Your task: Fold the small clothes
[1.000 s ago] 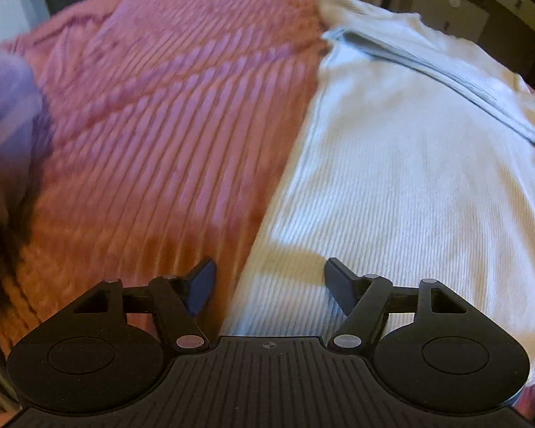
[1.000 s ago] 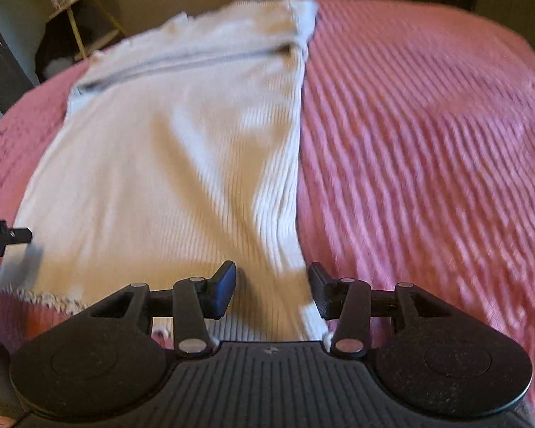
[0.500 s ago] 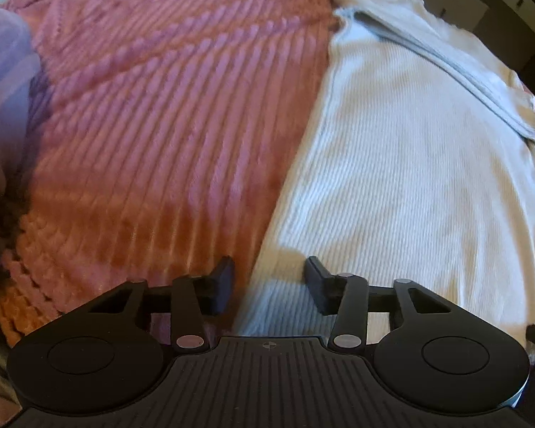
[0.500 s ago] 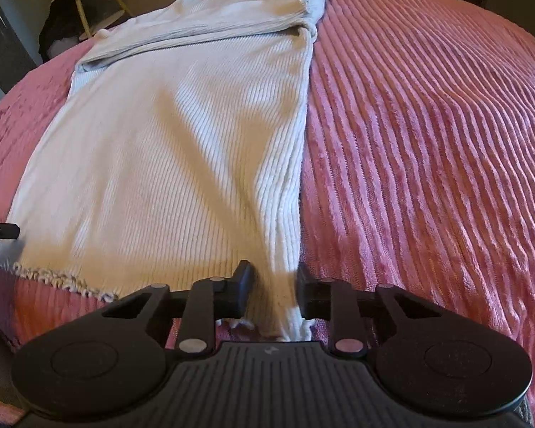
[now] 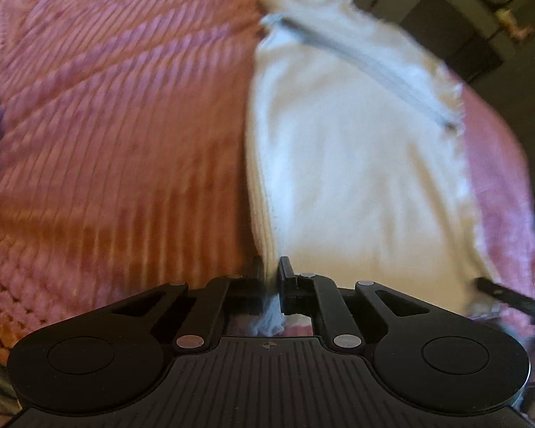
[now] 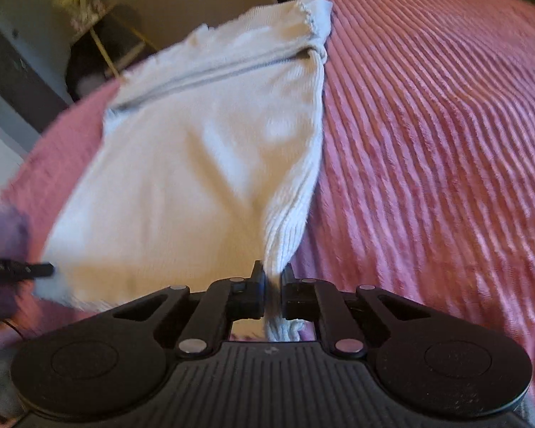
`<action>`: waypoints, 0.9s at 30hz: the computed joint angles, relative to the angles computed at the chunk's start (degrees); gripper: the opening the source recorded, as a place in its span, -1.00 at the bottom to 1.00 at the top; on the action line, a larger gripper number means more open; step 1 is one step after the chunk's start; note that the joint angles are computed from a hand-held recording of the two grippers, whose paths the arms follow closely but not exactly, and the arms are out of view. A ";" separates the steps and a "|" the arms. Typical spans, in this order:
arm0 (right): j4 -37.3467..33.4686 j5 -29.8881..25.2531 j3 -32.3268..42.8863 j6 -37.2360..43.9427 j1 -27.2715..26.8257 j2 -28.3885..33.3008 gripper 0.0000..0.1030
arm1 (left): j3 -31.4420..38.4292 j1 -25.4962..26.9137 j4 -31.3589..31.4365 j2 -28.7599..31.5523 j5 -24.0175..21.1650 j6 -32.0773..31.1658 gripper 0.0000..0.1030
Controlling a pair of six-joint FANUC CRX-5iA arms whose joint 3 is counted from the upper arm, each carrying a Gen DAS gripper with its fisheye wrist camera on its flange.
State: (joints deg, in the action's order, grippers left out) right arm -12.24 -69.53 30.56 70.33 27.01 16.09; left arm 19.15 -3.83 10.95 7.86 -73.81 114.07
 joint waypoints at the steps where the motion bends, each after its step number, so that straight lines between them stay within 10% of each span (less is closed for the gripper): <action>1: -1.91 0.29 0.60 -0.72 -0.85 0.06 -0.85 | -0.25 0.50 1.14 -0.43 0.90 -0.17 -0.81; 16: -12.63 8.75 10.72 -6.92 -6.29 5.42 -0.86 | 9.87 3.74 5.69 5.57 9.45 2.46 -0.81; 27: -3.33 10.03 31.43 -16.74 -4.70 22.44 -0.86 | 42.11 2.32 -4.68 27.11 -1.90 7.60 -0.79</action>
State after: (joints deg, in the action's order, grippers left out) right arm -15.57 -59.50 62.00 53.59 22.31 38.53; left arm 61.26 -1.52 6.27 34.97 -75.72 121.66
